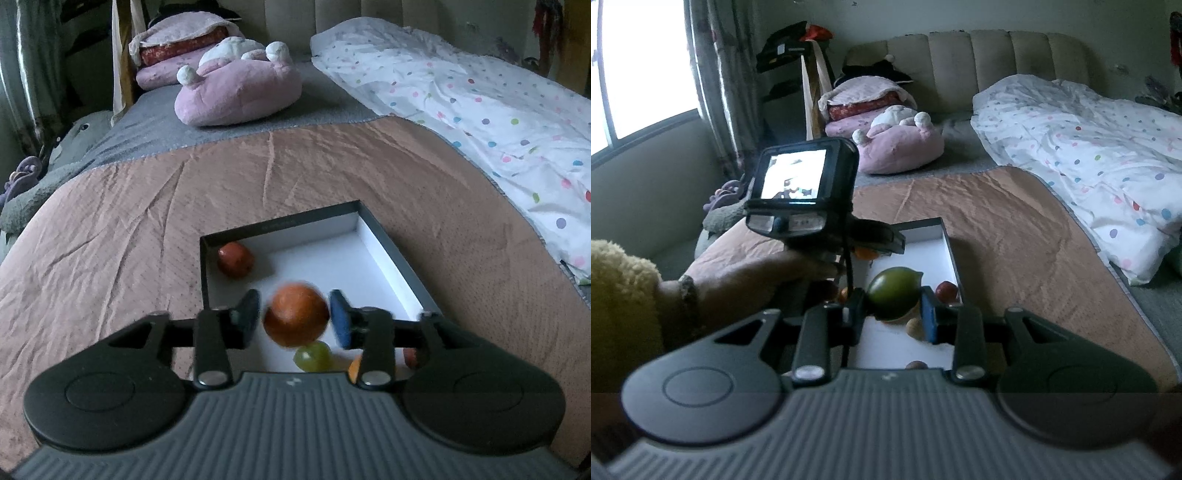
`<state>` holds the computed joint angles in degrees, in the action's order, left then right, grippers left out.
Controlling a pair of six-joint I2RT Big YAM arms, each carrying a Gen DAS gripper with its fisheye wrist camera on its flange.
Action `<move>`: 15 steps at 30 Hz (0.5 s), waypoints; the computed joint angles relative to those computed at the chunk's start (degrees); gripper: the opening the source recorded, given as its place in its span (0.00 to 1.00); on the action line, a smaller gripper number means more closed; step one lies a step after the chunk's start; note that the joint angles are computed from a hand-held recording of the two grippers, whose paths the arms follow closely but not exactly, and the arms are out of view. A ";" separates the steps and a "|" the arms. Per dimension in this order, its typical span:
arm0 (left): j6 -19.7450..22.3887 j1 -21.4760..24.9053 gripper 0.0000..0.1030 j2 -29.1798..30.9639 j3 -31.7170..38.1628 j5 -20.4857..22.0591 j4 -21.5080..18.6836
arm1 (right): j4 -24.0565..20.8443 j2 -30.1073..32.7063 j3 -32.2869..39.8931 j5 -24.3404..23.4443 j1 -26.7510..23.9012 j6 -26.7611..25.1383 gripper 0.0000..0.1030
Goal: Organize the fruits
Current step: 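Open the left tool to drop the tangerine into the box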
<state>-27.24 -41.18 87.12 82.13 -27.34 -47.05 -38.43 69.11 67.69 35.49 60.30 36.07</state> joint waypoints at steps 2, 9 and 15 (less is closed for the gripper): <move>0.66 -0.25 0.64 -0.42 -0.46 -1.31 1.06 | -0.07 0.02 0.02 0.05 0.03 0.10 0.33; 1.25 -0.91 0.64 -1.46 0.03 -1.75 1.12 | -0.03 0.13 0.17 0.38 0.41 0.11 0.33; 2.15 -1.65 0.65 -3.43 0.53 -2.74 1.20 | 0.10 0.26 0.22 0.30 0.46 -0.19 0.33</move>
